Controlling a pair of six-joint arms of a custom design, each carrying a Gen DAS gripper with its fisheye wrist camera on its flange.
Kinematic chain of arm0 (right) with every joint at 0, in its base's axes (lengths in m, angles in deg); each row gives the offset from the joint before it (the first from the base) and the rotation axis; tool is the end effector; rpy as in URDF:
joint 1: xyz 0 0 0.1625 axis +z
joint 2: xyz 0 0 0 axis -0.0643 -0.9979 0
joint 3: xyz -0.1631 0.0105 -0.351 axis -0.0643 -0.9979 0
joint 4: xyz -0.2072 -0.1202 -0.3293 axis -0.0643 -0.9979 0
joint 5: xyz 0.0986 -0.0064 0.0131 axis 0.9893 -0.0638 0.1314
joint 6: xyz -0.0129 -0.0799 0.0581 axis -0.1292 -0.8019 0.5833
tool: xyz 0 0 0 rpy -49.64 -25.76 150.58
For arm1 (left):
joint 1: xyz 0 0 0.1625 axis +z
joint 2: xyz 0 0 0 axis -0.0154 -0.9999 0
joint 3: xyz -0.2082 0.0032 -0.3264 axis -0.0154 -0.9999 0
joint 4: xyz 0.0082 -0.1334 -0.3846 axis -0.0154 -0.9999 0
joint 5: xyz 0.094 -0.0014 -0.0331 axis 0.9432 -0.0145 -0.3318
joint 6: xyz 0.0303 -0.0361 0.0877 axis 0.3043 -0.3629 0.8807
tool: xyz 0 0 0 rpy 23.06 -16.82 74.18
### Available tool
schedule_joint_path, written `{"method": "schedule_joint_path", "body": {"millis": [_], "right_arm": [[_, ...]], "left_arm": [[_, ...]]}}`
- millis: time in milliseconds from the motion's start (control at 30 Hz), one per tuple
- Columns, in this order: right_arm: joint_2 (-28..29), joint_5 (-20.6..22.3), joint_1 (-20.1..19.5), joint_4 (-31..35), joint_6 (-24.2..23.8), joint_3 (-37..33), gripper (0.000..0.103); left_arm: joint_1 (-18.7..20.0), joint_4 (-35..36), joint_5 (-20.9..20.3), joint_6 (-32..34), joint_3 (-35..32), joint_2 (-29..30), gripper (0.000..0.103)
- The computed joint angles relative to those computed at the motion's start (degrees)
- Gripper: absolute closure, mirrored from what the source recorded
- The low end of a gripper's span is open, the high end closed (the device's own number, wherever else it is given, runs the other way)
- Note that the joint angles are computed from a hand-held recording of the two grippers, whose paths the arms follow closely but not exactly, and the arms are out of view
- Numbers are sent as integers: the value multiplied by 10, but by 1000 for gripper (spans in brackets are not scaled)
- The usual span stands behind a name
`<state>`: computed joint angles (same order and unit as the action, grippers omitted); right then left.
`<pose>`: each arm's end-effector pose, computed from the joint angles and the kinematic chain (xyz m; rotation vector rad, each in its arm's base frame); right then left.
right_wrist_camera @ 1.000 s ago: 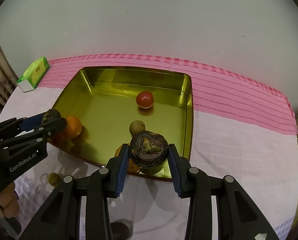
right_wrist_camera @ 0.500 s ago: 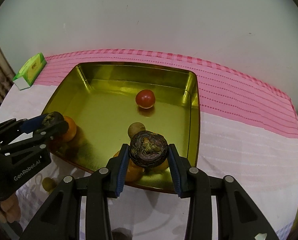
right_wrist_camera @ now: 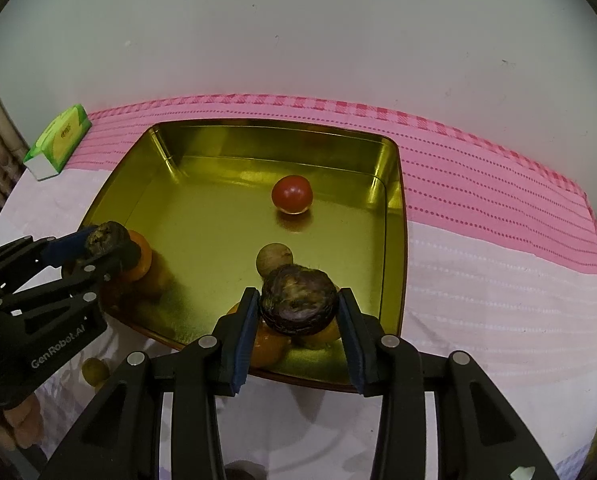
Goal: Organize fruits
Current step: 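Lower both dark brown fruits into the tin and open both tools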
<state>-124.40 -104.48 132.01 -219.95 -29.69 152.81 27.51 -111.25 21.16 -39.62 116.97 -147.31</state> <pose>0.2424 -0.2157 0.0551 0.3603 -2.3025 0.5958 -0.1398 -0.2938 0.1103 0.4872 2.3644 -0.5353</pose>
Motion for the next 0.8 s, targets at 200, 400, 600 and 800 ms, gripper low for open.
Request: {"method": "schedule_joint_path", "body": {"millis": [200,400,600,800], "right_arm": [[-3,-2,-1,-1,0,1,61],[-8,-4,3,9,8,2,59],[-12,-4,5,14,14,4,58],[-15,-3,6,10,12,6,54]], "left_arm": [[3,8,-7,-4,-4,0,56],[-5,16,-11,-10,-1,-5,53],[-18,28,-16,-22,2,-17,53],[-34,41,-19,-28,5,-27,53]]}}
